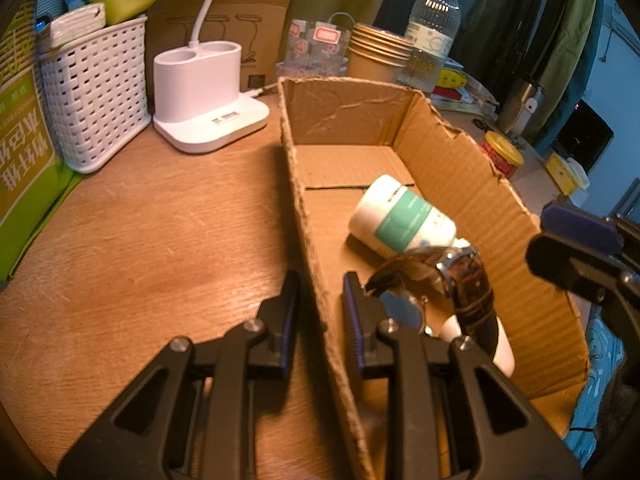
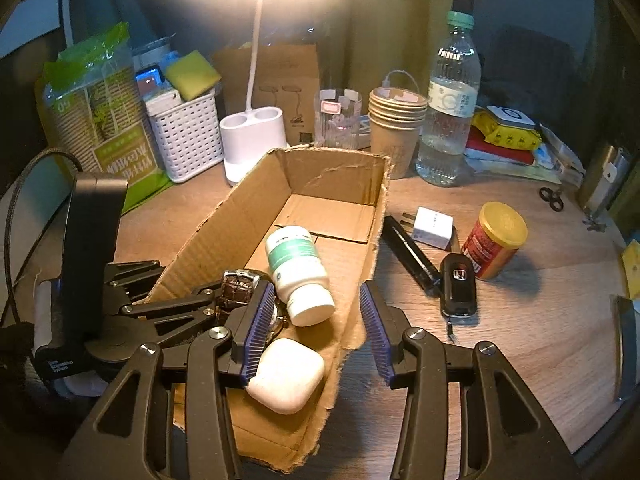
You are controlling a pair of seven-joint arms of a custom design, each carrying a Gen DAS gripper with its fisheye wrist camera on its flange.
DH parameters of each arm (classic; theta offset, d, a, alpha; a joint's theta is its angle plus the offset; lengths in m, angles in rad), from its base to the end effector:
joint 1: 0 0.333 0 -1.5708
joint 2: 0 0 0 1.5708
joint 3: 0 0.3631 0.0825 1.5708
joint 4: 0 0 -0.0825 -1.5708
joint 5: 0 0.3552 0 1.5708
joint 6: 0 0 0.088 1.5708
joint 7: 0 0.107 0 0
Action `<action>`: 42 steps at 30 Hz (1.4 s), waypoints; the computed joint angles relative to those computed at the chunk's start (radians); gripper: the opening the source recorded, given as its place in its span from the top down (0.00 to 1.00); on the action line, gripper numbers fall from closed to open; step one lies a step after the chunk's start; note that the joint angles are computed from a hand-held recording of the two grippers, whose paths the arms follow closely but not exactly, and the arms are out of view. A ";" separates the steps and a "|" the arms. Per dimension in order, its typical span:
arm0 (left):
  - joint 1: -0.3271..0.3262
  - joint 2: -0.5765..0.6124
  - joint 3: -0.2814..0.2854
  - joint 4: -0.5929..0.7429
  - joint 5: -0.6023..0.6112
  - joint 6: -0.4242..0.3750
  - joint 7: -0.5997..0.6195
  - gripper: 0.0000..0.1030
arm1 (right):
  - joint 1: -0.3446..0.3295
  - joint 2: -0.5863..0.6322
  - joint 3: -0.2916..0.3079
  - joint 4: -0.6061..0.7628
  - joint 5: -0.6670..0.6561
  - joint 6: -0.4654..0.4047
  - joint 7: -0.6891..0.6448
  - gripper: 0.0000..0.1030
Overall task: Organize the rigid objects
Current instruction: 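Lower the pill bottle into the box and open the right gripper, then move the right gripper to the black car key fob and close on it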
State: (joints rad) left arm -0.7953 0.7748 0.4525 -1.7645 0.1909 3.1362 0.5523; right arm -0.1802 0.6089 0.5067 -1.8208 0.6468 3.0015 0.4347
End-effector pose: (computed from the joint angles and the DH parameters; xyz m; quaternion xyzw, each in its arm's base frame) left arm 0.6417 -0.3205 0.2838 -0.7437 0.5708 -0.2916 0.1901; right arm 0.6815 0.1213 0.3460 -0.8383 0.4041 -0.1492 0.3342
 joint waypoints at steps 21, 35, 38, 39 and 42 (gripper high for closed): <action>-0.001 0.001 0.001 0.001 -0.004 -0.001 0.003 0.71 | -0.042 0.041 -0.039 0.063 -0.018 0.033 0.083 0.49; 0.001 0.001 -0.001 0.000 -0.005 0.000 0.006 0.71 | 0.018 0.119 -0.144 0.156 -0.191 0.010 0.272 0.49; 0.001 0.001 -0.001 0.000 -0.006 0.000 0.007 0.71 | 0.039 0.139 -0.174 0.184 -0.227 -0.001 0.316 0.49; 0.000 0.001 -0.001 0.000 -0.006 0.000 0.007 0.71 | 0.044 0.143 -0.180 0.189 -0.238 -0.003 0.328 0.49; 0.000 0.001 -0.001 0.001 -0.006 0.000 0.007 0.71 | 0.061 0.159 -0.202 0.210 -0.271 -0.011 0.364 0.49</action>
State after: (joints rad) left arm -0.7951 0.7755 0.4518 -1.7640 0.1849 3.1367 0.5592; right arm -0.1195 0.7676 0.3049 -1.6106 0.3757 2.9906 0.7988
